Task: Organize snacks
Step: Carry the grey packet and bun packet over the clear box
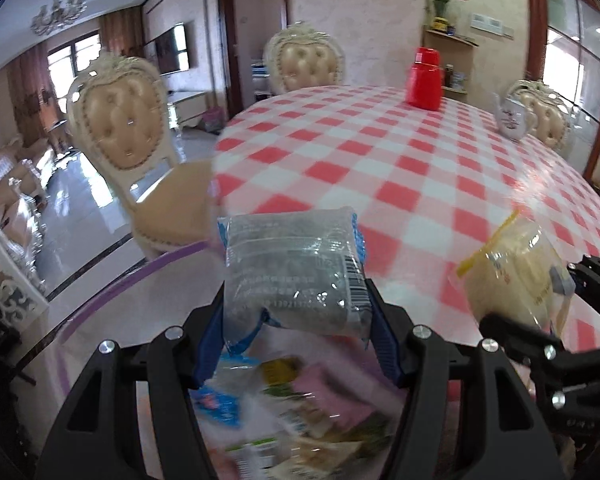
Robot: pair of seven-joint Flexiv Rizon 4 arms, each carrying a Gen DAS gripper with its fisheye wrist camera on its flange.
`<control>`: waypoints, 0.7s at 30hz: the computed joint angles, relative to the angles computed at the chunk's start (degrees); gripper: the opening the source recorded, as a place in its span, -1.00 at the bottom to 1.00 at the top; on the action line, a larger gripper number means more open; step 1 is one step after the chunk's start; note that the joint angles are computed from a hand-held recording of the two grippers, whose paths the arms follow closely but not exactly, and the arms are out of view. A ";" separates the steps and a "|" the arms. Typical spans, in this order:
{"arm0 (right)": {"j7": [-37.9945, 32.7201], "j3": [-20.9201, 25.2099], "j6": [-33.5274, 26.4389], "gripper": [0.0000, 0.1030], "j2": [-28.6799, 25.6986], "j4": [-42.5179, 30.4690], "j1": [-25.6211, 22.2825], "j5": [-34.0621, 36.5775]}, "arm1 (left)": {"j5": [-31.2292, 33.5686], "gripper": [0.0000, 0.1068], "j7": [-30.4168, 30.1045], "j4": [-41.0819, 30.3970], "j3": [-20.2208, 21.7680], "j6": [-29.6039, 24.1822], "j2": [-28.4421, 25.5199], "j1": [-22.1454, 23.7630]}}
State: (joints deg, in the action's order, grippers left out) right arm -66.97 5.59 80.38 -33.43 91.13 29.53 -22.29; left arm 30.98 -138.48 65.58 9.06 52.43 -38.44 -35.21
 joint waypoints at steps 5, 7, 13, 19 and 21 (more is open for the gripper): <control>-4.90 4.15 -3.82 0.22 -2.46 -4.33 -0.11 0.77 | 1.10 0.18 -1.66 5.32 0.74 -0.09 3.45 0.59; -7.23 5.53 -5.57 0.22 -3.43 -5.93 0.09 1.52 | 1.18 0.18 -1.95 7.12 0.35 0.27 4.44 1.43; -12.44 6.71 -9.25 0.22 -5.44 -8.71 2.06 3.04 | 1.01 0.18 -3.28 10.39 -0.36 0.98 5.77 3.53; -17.85 8.78 -12.81 0.22 -7.15 -11.05 2.96 5.93 | 0.95 0.19 -4.69 11.47 -0.39 1.08 6.10 4.56; -19.59 9.29 -13.52 0.22 -7.49 -11.47 3.20 6.79 | 1.38 0.20 -5.49 11.84 -0.15 1.19 6.46 4.51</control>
